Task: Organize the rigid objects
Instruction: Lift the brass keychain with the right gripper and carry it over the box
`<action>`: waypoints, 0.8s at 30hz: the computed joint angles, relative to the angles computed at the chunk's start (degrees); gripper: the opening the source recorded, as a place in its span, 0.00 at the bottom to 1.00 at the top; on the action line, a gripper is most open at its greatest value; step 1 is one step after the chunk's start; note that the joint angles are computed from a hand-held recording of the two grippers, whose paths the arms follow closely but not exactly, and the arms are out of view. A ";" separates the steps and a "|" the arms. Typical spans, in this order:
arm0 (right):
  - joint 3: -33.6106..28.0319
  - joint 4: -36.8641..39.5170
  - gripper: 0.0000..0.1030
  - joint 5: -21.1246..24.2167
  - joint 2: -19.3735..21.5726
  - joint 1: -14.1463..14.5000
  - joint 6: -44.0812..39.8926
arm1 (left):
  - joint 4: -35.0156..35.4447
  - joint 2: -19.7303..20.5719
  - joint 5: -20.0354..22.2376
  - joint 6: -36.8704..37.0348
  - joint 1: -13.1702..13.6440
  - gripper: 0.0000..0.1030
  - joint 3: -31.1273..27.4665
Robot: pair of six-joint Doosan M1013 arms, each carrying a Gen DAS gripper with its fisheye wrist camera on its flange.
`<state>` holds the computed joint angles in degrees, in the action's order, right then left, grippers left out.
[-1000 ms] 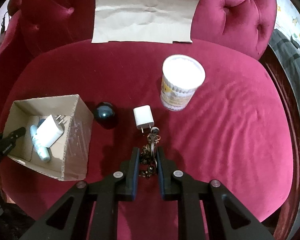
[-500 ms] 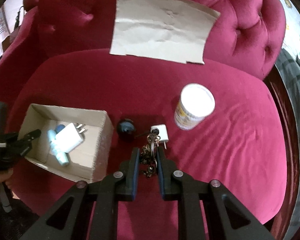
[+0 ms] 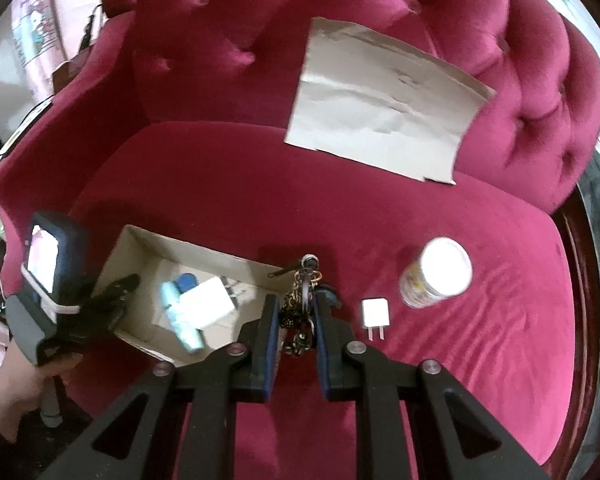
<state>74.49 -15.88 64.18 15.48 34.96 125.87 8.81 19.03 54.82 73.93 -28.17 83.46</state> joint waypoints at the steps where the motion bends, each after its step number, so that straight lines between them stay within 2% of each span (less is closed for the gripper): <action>1: -0.24 0.25 0.15 -0.21 0.16 0.13 -0.40 | -0.01 0.00 0.02 -0.02 0.00 0.03 -0.01; 24: -2.83 7.69 0.16 -4.92 3.78 2.09 -6.72 | 0.06 -0.02 0.06 -0.10 -0.11 0.03 0.01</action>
<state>71.66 -8.19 59.26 19.26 37.04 119.15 8.87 19.01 54.88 73.84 -28.29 83.47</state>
